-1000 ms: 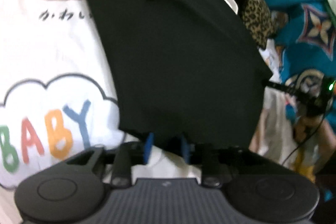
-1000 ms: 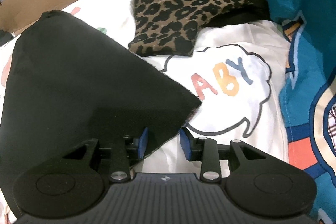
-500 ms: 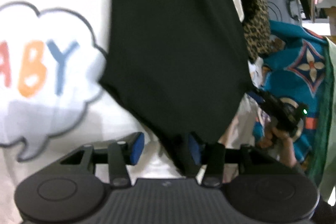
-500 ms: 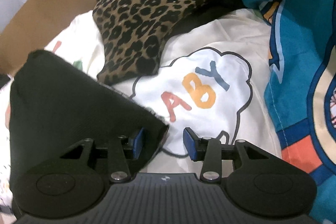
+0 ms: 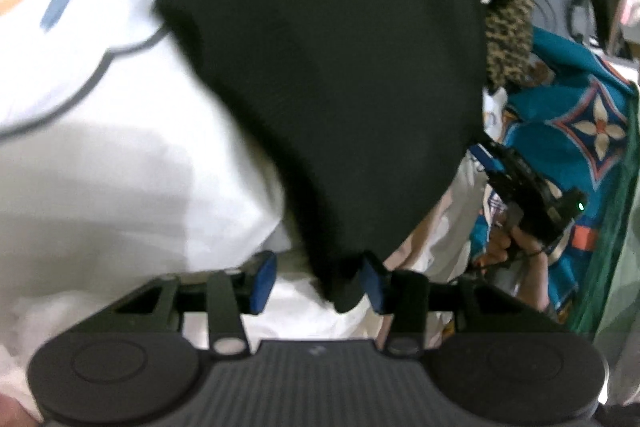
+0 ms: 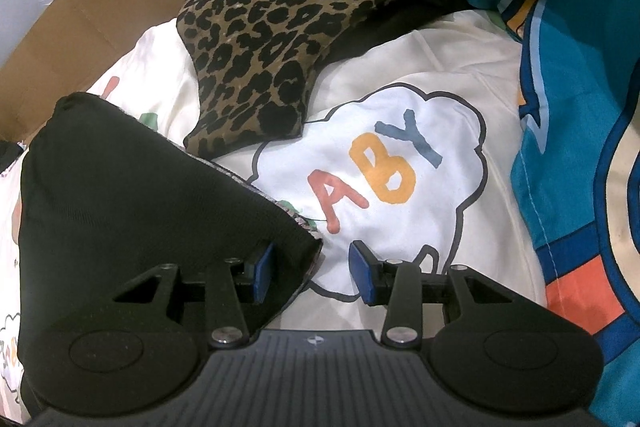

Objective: Fold clothes

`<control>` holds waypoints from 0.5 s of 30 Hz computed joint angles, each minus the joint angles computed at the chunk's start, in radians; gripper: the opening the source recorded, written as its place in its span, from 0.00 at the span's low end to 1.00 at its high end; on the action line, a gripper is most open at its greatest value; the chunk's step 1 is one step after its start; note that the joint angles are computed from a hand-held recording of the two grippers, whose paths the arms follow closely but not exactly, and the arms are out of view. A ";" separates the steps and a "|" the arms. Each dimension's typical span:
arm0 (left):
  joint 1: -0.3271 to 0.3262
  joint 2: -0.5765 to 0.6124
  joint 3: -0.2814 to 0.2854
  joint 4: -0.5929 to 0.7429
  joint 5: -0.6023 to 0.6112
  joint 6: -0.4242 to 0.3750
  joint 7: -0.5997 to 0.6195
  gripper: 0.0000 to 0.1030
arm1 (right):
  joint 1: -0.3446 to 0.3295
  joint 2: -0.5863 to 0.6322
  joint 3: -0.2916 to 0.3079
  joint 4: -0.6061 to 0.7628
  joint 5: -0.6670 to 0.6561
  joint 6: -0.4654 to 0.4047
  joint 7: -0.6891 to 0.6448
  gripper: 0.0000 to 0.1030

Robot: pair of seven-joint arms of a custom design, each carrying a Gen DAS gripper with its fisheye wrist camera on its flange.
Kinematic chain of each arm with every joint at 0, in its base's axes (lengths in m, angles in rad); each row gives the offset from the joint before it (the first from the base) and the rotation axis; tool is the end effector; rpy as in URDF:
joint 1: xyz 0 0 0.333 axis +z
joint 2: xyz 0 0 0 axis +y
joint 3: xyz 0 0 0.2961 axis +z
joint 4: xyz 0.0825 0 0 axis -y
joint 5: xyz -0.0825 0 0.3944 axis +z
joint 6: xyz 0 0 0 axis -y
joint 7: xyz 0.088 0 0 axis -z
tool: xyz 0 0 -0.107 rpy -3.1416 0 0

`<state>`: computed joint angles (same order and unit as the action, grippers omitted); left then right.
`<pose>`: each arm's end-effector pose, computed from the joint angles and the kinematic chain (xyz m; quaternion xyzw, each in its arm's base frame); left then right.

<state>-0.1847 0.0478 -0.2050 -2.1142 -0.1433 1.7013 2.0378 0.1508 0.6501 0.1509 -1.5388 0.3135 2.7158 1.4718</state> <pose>0.4591 -0.2030 0.3400 0.3620 -0.9012 -0.1018 0.2156 0.7184 0.1903 0.3110 -0.7073 0.6440 -0.0542 0.2864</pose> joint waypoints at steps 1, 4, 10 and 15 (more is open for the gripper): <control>0.002 0.005 0.002 0.005 -0.003 0.000 -0.011 0.48 | -0.003 -0.002 0.003 -0.004 0.001 0.001 -0.005 0.46; 0.004 0.024 0.003 0.018 -0.023 0.002 -0.027 0.48 | -0.005 -0.004 0.005 -0.006 0.000 -0.001 -0.019 0.47; 0.009 0.041 -0.003 0.025 -0.092 -0.027 0.030 0.47 | 0.016 -0.001 -0.014 -0.002 -0.022 0.001 0.008 0.47; 0.018 0.045 0.000 0.047 -0.131 -0.081 0.087 0.48 | 0.012 0.000 -0.009 0.001 -0.029 -0.005 0.001 0.47</control>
<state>-0.1662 0.0931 -0.2055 -2.0675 -0.2741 1.6207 2.1249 0.1631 0.6502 0.1419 -1.5377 0.2849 2.7108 1.4727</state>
